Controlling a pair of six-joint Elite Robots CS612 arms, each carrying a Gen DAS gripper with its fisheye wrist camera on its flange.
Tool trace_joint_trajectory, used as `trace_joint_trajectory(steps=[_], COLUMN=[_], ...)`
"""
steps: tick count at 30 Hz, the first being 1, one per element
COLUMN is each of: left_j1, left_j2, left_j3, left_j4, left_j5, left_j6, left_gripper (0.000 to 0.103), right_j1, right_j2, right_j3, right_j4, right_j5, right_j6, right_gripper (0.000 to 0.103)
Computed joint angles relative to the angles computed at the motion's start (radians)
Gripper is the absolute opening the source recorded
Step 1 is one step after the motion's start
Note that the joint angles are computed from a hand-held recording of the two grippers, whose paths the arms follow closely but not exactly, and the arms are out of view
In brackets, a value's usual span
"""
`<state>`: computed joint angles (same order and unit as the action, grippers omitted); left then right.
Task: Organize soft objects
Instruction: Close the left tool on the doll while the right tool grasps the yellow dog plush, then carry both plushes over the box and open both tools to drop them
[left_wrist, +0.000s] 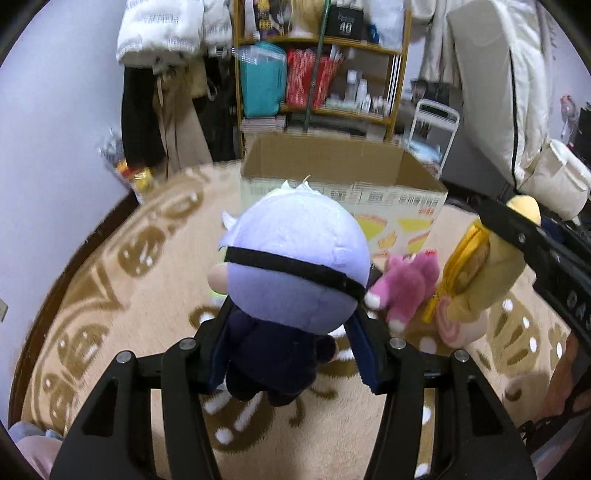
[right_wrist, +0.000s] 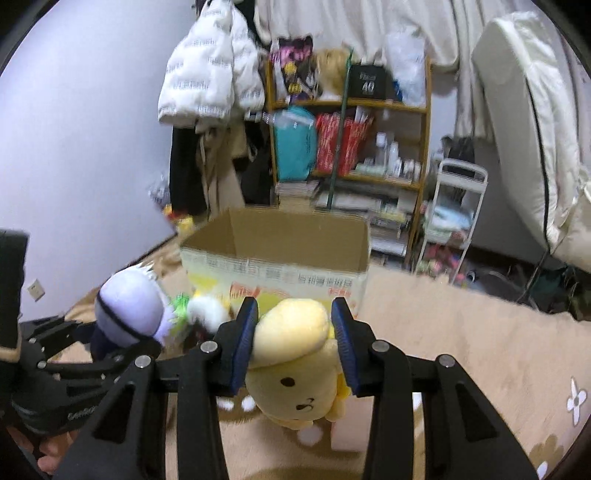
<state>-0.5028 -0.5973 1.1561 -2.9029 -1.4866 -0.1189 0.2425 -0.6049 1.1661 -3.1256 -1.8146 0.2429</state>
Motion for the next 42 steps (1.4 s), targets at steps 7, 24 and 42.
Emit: trace_joint_trajectory(steps=[7, 24, 42], left_j1=[-0.006, -0.015, 0.003], left_j2=[-0.010, 0.036, 0.203], left_j3=[0.029, -0.083, -0.408], left_j4=[-0.159, -0.242, -0.139], left_j5=[0.040, 0.115, 0.073], left_j6=[0.047, 0.120, 0.122], left_gripper=[0.055, 0.055, 0.056], right_j1=[-0.004, -0.037, -0.071], right_j2=[-0.004, 0.040, 0.145], right_j3=[-0.013, -0.110, -0.284], right_j4=[-0.060, -0.151, -0.123], right_j5=[-0.010, 0.021, 0.136], right_j6=[-0.044, -0.095, -0.062], right_gripper=[0.043, 0.043, 0.044])
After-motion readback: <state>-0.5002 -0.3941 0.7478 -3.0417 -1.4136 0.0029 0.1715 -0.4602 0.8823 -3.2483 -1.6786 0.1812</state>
